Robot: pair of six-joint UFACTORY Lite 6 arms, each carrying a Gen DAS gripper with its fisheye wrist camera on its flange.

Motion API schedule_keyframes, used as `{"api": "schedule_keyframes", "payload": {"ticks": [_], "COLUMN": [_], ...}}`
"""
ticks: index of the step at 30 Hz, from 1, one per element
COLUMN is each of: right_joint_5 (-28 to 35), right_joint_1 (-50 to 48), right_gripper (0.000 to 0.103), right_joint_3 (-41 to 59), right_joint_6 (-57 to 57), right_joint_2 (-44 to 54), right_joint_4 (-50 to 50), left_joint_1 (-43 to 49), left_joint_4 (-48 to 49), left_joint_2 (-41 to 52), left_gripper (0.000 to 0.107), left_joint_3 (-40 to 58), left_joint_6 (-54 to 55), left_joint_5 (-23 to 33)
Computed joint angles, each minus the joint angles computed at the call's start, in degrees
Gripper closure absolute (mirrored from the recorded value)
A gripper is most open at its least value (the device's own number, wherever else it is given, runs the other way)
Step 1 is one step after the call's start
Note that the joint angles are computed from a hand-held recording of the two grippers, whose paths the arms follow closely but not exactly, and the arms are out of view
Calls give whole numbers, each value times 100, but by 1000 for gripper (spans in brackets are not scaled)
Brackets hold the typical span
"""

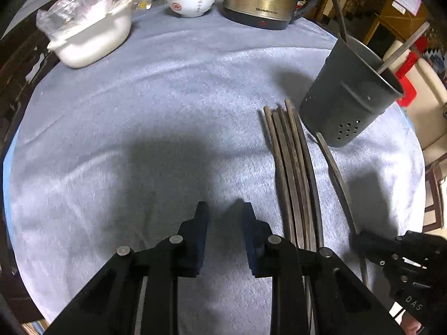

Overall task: Organize utensils
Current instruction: 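Grasp one brown chopstick each from the bundle with left and right tools, then lift both chopsticks over the gray cup and open both tools to release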

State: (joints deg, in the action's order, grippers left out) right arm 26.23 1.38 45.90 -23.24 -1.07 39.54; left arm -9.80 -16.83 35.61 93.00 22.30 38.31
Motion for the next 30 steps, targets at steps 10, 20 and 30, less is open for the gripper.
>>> {"api": "schedule_keyframes", "payload": {"ticks": [10, 20, 30], "right_joint_5": [100, 184, -65], "right_joint_1": [-254, -336, 365], "right_gripper": [94, 94, 92], "right_joint_3": [-262, -276, 985], "right_joint_6": [-877, -1140, 1063], "right_joint_2": [-168, -158, 809], "right_joint_4": [850, 1072, -1115], "left_joint_1": [-134, -375, 625], "left_joint_4": [-721, 273, -1514], "left_joint_2": [-329, -1299, -2159], "left_gripper": [65, 86, 101], "left_joint_3": [-413, -1738, -2841], "left_joint_6": [379, -51, 2241], "left_joint_5": [15, -955, -234]}}
